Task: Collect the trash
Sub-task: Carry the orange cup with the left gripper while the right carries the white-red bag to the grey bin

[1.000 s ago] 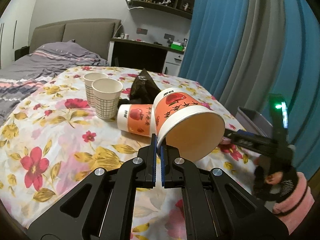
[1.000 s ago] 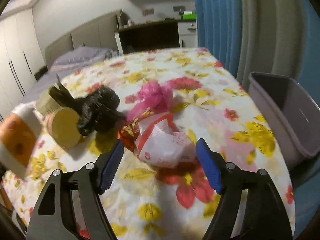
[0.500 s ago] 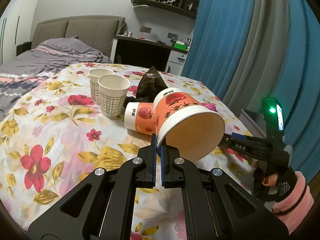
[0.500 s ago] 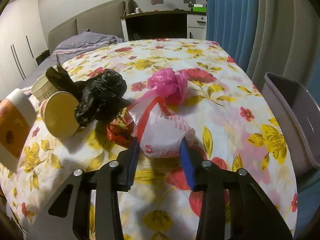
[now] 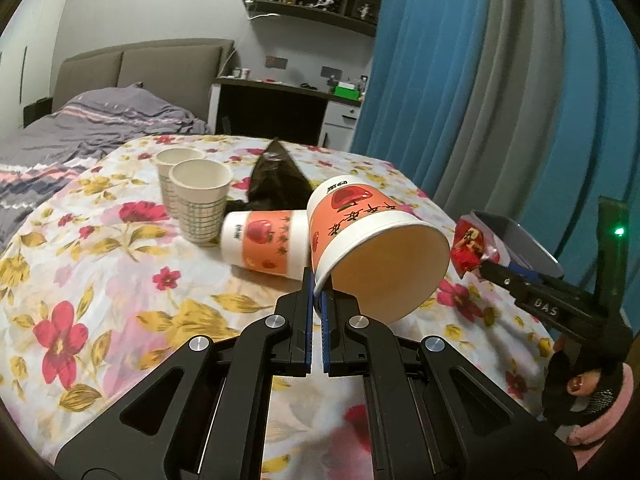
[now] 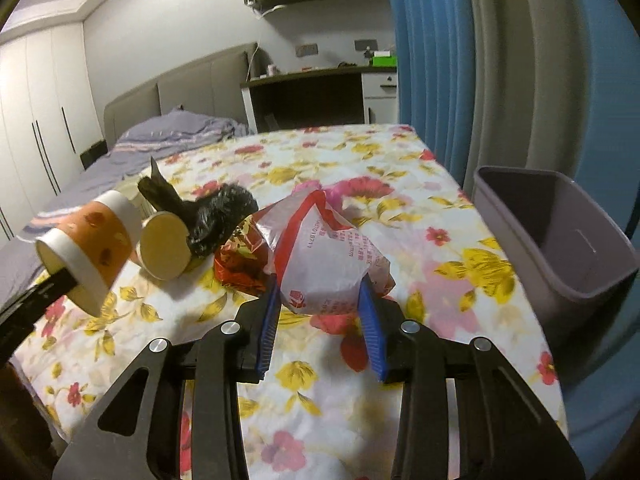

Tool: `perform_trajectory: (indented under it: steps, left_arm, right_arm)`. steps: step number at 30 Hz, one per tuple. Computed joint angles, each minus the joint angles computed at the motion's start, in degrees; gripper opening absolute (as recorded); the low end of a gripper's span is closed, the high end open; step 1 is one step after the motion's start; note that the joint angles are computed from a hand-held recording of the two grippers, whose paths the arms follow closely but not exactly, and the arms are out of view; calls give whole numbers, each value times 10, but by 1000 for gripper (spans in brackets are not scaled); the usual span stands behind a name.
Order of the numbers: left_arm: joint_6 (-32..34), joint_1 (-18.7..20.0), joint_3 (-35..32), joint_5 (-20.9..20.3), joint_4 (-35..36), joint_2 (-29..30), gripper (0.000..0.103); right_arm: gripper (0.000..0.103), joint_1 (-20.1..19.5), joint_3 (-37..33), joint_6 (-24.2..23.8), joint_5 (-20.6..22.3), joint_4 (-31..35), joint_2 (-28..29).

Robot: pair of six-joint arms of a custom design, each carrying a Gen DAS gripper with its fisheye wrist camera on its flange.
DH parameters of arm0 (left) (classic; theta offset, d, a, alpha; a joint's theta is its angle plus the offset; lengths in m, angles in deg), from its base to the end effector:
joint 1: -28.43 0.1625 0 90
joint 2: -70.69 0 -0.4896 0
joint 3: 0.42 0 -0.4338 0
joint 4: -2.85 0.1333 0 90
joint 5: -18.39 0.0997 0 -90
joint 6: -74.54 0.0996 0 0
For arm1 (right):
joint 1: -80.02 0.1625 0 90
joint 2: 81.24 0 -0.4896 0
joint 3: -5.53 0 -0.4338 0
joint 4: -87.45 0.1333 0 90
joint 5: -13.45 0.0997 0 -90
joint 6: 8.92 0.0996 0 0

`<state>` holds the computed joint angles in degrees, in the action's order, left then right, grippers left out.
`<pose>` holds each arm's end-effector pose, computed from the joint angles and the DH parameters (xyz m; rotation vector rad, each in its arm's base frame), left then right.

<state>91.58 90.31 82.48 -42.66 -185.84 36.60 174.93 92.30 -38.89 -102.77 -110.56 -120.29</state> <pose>-0.2274 -0.8106 0.1305 0.6753 2.3971 -1.2061 0.1574 -0.7885 0.1923 0.3820 -2.2262 1.1558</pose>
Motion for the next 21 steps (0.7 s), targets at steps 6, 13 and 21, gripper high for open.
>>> perform_trajectory:
  steps: [6,13,21]
  left_arm:
    - [7,-10,-15,-6,16,15,2]
    - [16,-20,-53,-23,49,39,2]
    - [41,-37,-143,-57,111,93,2]
  right_arm:
    - [38,-6,33,-5,22,-41,-25]
    - [38,-16,49,-1,34,-68,-44]
    - [38,-25,49,-7,24,-107,-61]
